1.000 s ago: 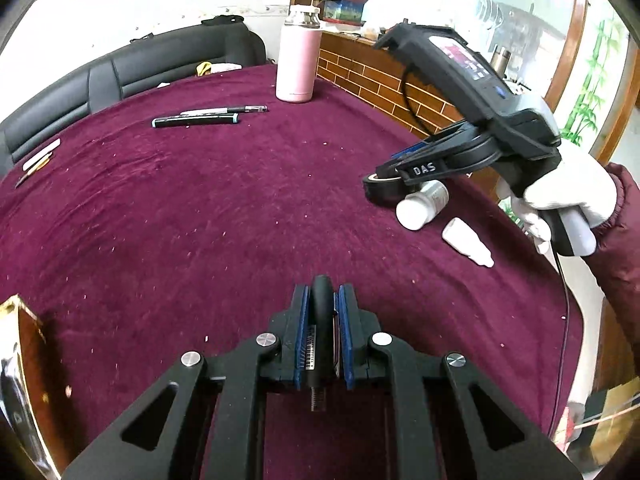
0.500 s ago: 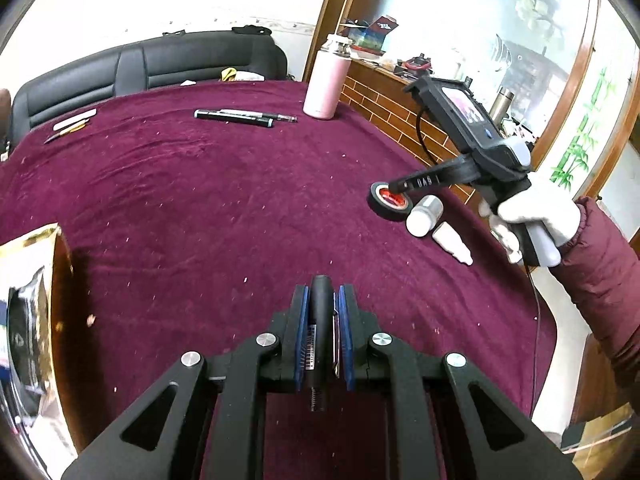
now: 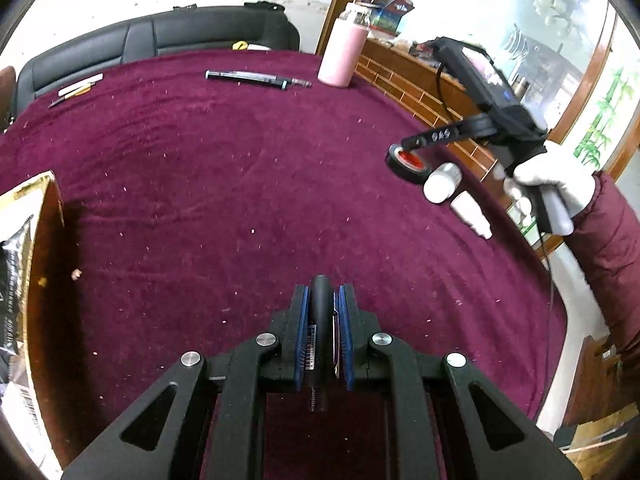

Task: Organize objects
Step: 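Carry the marker and tape roll toward the tray with both grippers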

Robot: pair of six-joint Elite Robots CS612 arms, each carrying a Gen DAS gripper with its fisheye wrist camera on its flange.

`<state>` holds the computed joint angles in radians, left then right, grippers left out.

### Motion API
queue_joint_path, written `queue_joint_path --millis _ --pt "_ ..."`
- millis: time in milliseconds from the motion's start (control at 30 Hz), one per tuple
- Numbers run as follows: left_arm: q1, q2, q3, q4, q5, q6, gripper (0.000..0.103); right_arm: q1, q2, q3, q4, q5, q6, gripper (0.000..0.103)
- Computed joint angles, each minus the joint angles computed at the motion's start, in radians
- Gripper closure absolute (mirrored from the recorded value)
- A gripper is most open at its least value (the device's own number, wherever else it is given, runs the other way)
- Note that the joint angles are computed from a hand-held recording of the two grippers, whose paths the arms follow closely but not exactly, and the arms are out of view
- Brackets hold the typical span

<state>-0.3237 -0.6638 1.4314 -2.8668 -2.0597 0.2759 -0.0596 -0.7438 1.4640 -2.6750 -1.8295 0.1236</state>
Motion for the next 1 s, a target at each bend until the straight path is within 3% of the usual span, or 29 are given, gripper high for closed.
queue_joint_path --millis 100,200,367,400,433,500,600,800,1000 --pt "-0.009 0.004 0.002 0.009 0.027 0.004 0.092 0.005 -0.001 0.002 -0.003 -0.014 -0.024 0.061" --pt "-0.013 0.009 0.0 0.025 0.037 0.006 0.092 -0.01 -0.012 0.017 0.014 0.06 -0.009 0.06" --pt "-0.013 0.012 0.001 0.012 0.029 -0.006 0.092 -0.025 -0.003 0.021 0.024 0.092 0.017 0.06" --pt "-0.013 0.012 0.001 0.01 0.031 -0.006 0.092 -0.024 -0.003 0.022 0.017 0.094 0.022 0.064" --pt "-0.014 0.012 0.002 0.009 0.032 -0.008 0.092 -0.023 -0.003 0.023 0.012 0.096 0.02 0.076" --pt "-0.015 0.011 0.003 0.006 0.033 -0.011 0.092 -0.015 -0.002 0.023 0.0 0.104 -0.001 0.088" --pt "-0.015 0.01 0.005 0.006 0.036 -0.01 0.092 0.001 0.004 0.021 -0.013 0.06 -0.012 0.09" --pt "-0.016 0.007 0.008 0.002 0.042 -0.008 0.092 -0.01 -0.023 0.076 -0.107 0.14 0.04 0.091" --pt "0.0 0.02 -0.014 0.02 -0.02 -0.039 0.092 -0.001 -0.062 0.134 -0.214 0.201 0.044 0.091"
